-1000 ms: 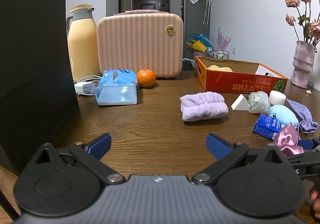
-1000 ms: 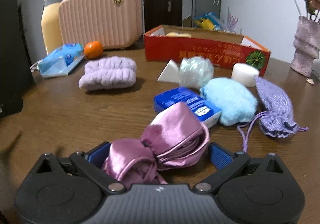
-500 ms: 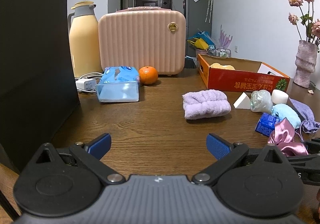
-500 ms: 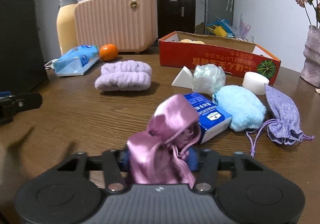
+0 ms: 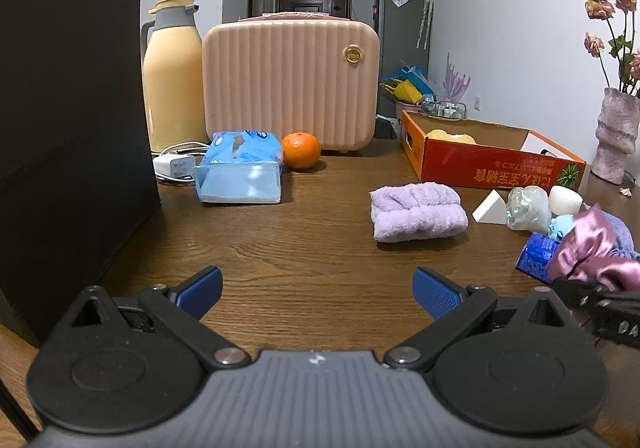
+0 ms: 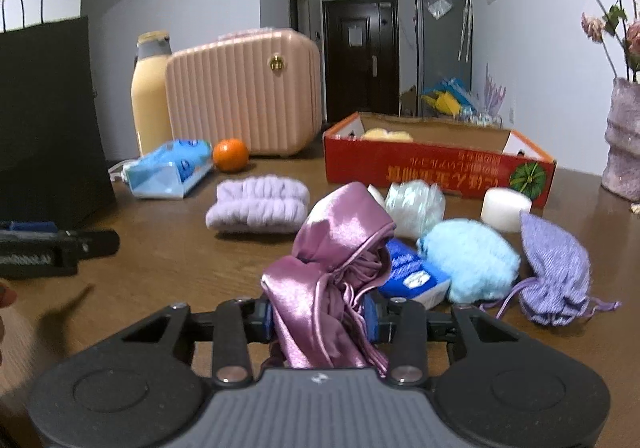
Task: Organize soft objects
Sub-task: 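Lift the scrunchie with the right gripper while the left gripper approaches the blue handkerchief pack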
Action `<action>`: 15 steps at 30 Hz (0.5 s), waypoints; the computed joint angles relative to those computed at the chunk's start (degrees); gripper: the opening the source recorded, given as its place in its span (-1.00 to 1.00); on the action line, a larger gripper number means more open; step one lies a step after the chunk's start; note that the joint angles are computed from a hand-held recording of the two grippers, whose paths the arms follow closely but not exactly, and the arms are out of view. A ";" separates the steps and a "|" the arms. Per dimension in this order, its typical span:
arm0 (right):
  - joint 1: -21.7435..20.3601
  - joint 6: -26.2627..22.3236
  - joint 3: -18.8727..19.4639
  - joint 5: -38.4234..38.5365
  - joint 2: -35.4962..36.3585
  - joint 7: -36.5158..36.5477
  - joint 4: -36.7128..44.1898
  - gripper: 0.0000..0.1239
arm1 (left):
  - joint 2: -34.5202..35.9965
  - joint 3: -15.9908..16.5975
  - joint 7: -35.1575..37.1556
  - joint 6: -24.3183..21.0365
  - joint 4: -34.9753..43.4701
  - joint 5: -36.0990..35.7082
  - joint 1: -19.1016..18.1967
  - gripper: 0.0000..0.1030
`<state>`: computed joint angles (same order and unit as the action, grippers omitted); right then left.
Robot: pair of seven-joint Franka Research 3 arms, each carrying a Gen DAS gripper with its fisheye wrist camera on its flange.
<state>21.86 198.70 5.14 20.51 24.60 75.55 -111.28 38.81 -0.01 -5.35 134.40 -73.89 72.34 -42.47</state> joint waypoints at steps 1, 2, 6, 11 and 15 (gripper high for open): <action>-0.49 0.95 0.38 -0.50 0.00 0.08 -0.23 -0.37 | 0.39 -0.06 0.42 -0.37 0.56 -0.23 -0.04 1.00; -1.17 2.08 0.88 -1.16 -0.07 0.23 -0.60 -0.37 | 0.81 -0.11 0.79 -0.68 1.16 -0.59 -0.08 1.00; -5.73 4.72 4.17 -5.68 -0.35 2.94 -1.86 -0.37 | 2.67 -0.10 1.63 -1.09 4.00 -2.58 -0.23 1.00; -8.47 7.42 4.56 -9.99 -0.85 5.76 -3.59 -0.37 | 6.81 0.38 5.70 -1.87 10.32 -6.24 -1.15 1.00; -9.71 7.92 3.86 -11.34 -1.12 7.50 -4.09 -0.37 | 10.94 1.28 9.50 -1.95 16.61 -9.79 -2.11 1.00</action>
<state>12.15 206.62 9.00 9.17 23.48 83.04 -115.37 49.75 1.27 4.15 132.45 -57.28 62.55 -44.58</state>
